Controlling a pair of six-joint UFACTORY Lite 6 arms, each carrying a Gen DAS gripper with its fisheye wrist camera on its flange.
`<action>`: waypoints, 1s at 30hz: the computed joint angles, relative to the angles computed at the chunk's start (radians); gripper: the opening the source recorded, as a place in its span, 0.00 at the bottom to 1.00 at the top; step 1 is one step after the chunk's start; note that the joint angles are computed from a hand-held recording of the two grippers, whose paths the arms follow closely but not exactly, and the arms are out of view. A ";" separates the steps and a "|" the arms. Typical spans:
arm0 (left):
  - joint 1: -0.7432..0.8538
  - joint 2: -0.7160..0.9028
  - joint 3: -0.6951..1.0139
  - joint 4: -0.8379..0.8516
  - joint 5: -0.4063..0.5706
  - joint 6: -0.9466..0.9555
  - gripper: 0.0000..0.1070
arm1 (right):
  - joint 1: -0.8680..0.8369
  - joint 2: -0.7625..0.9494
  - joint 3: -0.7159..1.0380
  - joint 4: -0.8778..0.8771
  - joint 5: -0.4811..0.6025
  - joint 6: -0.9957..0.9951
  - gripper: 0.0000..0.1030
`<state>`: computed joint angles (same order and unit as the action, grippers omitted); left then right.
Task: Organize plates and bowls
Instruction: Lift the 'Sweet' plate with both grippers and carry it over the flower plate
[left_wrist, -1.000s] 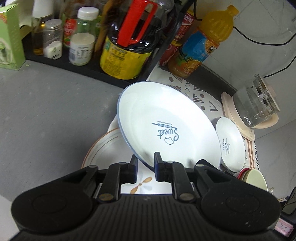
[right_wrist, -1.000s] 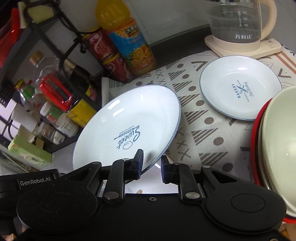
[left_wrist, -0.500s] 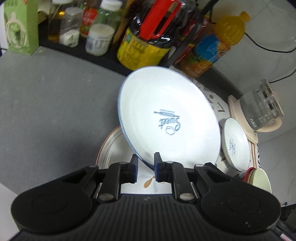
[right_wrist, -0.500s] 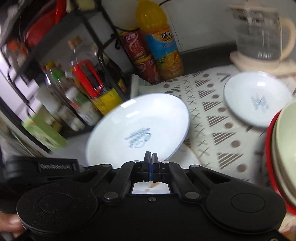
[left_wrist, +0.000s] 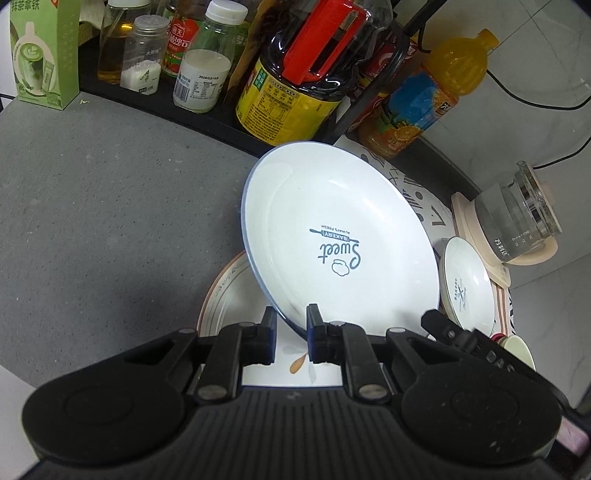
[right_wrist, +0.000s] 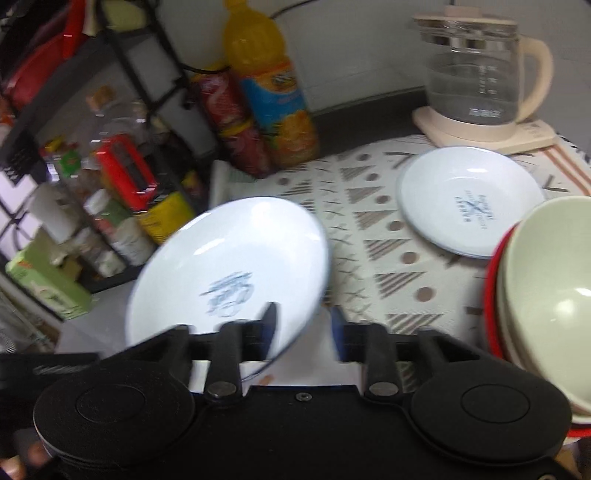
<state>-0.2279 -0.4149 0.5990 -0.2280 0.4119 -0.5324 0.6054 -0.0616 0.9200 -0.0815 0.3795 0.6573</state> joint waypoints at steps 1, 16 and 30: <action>0.002 0.001 0.001 -0.004 0.002 0.006 0.13 | -0.014 0.016 0.001 0.025 -0.010 -0.029 0.39; -0.004 -0.023 -0.026 0.043 -0.013 -0.035 0.12 | -0.130 0.186 0.037 0.719 -0.028 -0.669 0.10; -0.107 -0.197 -0.058 0.186 0.138 -0.201 0.12 | -0.048 -0.042 -0.073 0.362 0.038 -0.332 0.11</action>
